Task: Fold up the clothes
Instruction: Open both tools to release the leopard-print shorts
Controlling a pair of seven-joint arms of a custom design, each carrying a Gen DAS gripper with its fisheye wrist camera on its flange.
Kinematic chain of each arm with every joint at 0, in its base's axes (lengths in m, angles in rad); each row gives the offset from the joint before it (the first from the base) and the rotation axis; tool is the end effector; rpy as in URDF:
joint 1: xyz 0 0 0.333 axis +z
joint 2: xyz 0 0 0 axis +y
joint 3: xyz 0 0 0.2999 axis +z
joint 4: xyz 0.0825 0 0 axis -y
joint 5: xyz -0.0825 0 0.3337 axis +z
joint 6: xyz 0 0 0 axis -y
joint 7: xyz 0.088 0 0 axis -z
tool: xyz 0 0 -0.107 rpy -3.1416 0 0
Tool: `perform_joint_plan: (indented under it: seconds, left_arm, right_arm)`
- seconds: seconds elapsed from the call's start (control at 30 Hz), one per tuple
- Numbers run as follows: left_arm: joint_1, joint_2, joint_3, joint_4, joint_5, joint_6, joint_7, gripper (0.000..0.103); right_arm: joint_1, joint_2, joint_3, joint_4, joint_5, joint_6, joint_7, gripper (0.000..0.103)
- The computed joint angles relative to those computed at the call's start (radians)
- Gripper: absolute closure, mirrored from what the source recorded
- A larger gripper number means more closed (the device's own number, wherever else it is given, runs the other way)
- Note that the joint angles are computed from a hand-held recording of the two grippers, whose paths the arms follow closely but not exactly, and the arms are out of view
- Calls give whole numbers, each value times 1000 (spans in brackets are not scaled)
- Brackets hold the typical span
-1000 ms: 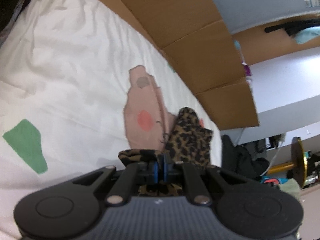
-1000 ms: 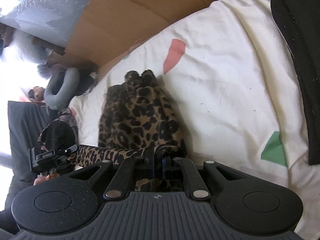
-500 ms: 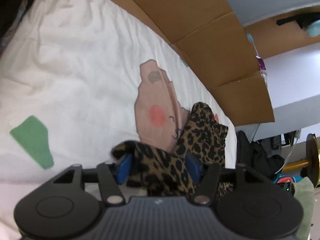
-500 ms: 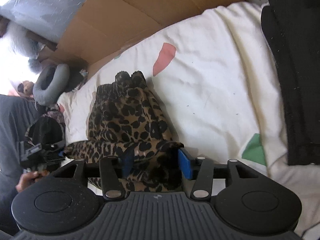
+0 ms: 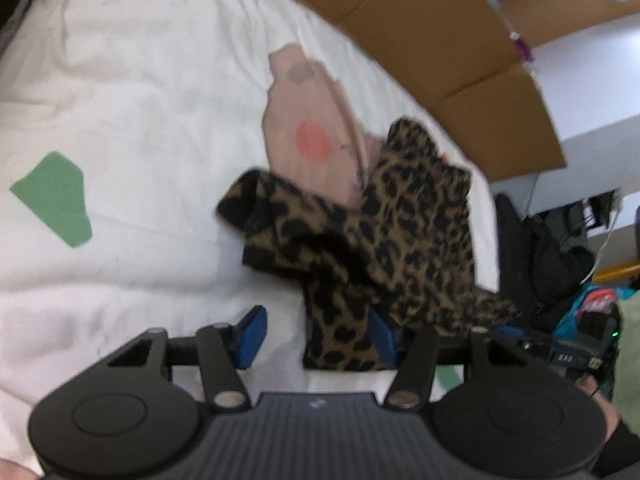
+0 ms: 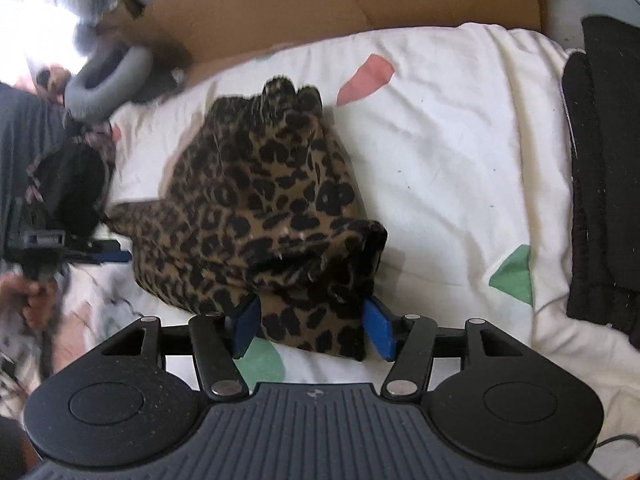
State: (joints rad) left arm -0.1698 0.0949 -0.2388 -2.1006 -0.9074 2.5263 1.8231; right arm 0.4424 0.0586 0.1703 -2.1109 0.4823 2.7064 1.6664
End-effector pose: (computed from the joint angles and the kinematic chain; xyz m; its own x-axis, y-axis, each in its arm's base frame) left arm 0.5043 -0.2069 0.4210 -0.0611 -0.7832 0.6188 -0.9708 -0.0975 -0.2193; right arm 0.4601 0.3020 0.4577 0.2062 -0.8786 -0.4307 -0.9232 -0.0289 -0.3831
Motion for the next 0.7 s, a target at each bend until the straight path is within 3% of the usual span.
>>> perform_joint_plan:
  seconds: [0.17, 0.43, 0.7]
  left_arm:
    - [-4, 21, -1, 35, 68, 7, -27, 49]
    - [11, 49, -15, 120, 17, 22, 45, 49]
    - [20, 65, -31, 165, -44, 124, 98, 49]
  right_arm:
    - [15, 54, -11, 49, -205, -29, 117, 40]
    - [19, 121, -31, 141, -369, -36, 190, 40]
    - [7, 137, -62, 176, -486, 20, 302, 40]
